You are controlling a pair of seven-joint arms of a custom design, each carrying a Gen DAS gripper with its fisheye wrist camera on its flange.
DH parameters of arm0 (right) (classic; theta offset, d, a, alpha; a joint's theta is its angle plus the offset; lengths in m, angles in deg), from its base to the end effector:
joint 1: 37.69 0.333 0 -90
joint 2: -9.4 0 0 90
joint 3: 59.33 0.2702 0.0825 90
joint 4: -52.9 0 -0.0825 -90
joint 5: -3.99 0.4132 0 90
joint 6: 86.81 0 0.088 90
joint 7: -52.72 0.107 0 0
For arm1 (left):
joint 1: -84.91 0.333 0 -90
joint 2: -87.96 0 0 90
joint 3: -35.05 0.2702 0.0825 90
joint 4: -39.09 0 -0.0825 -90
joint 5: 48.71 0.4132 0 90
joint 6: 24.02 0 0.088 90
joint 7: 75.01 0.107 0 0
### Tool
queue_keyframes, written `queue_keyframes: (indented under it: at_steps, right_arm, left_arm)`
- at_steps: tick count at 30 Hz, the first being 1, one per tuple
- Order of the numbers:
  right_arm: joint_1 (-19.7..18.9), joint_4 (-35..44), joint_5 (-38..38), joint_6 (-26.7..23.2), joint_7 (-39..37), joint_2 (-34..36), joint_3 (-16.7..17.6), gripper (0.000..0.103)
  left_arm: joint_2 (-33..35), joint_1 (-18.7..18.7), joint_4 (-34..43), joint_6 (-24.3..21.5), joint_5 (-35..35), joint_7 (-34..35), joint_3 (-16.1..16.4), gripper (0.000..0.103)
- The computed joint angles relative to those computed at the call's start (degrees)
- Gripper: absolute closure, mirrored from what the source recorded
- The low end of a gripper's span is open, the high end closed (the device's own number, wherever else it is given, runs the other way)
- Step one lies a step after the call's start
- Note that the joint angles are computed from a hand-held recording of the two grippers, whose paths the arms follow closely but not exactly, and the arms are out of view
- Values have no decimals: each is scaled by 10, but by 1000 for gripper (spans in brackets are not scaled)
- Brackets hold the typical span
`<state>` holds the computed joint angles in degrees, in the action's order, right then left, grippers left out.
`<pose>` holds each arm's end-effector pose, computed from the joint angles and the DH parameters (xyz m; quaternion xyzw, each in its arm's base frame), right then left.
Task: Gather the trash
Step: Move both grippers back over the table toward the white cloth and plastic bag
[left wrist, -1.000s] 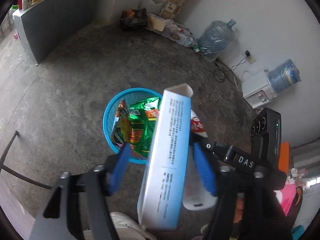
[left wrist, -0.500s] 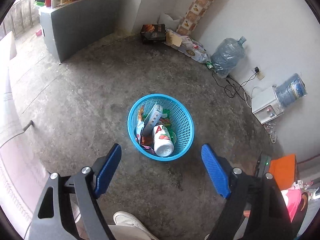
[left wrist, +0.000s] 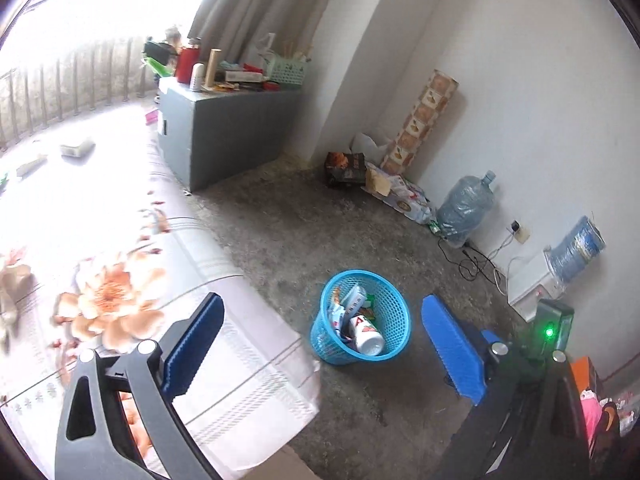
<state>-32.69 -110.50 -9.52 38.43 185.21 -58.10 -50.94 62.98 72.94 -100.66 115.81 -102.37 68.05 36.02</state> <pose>0.3259 0.0616 0.5014 -0.4964 0.8139 -0.2473 0.1732 0.4864 -0.0959 0.4555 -0.4618 0.7864 -0.4092 0.0285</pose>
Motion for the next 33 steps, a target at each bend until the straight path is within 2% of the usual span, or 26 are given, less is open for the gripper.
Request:
queue_keyframes:
  at_steps: [4, 7, 9, 12, 14, 16, 19, 21, 23, 26, 27, 29, 33]
  right_arm:
    - [17, 70, -42, 16, -29, 68, 46, 8]
    - [37, 97, -66, 72, -47, 105, 53, 8]
    - [63, 107, -52, 131, -72, 133, 28, 8]
    - [117, 129, 14, 222, -132, 186, -25, 8]
    - [146, 159, 60, 254, -169, 234, -46, 8]
    - [191, 201, 120, 261, -222, 288, -79, 8]
    - [257, 279, 227, 248, -293, 369, -118, 8]
    - [308, 323, 320, 244, -369, 416, -157, 10]
    - [334, 378, 390, 220, -409, 466, -174, 18]
    - [339, 464, 451, 179, -423, 541, -171, 33]
    - [334, 496, 465, 164, -421, 572, -169, 36]
    - [318, 557, 478, 126, -412, 629, -164, 50]
    - [284, 679, 454, 57, -380, 740, -145, 58]
  left_arm:
    - [-34, 42, -29, 8, -1, 26, 44, 6]
    - [-36, 83, -36, 25, 8, 32, 72, 6]
    - [-28, 111, -35, 40, 18, 22, 82, 6]
    - [0, 148, -15, 52, 23, 11, 103, 6]
    - [22, 169, 1, 55, 22, 3, 110, 6]
    - [44, 187, 18, 55, 14, 3, 117, 6]
    - [78, 209, 48, 46, -6, 13, 120, 6]
    - [101, 221, 72, 31, -25, 17, 116, 6]
    - [126, 233, 101, 16, -33, 5, 105, 6]
    - [171, 245, 159, -11, -40, -12, 82, 6]
    - [187, 247, 177, -10, -32, -26, 70, 6]
    - [224, 251, 222, -10, -7, -52, 47, 6]
    - [296, 250, 290, 36, 78, -100, 4, 7]
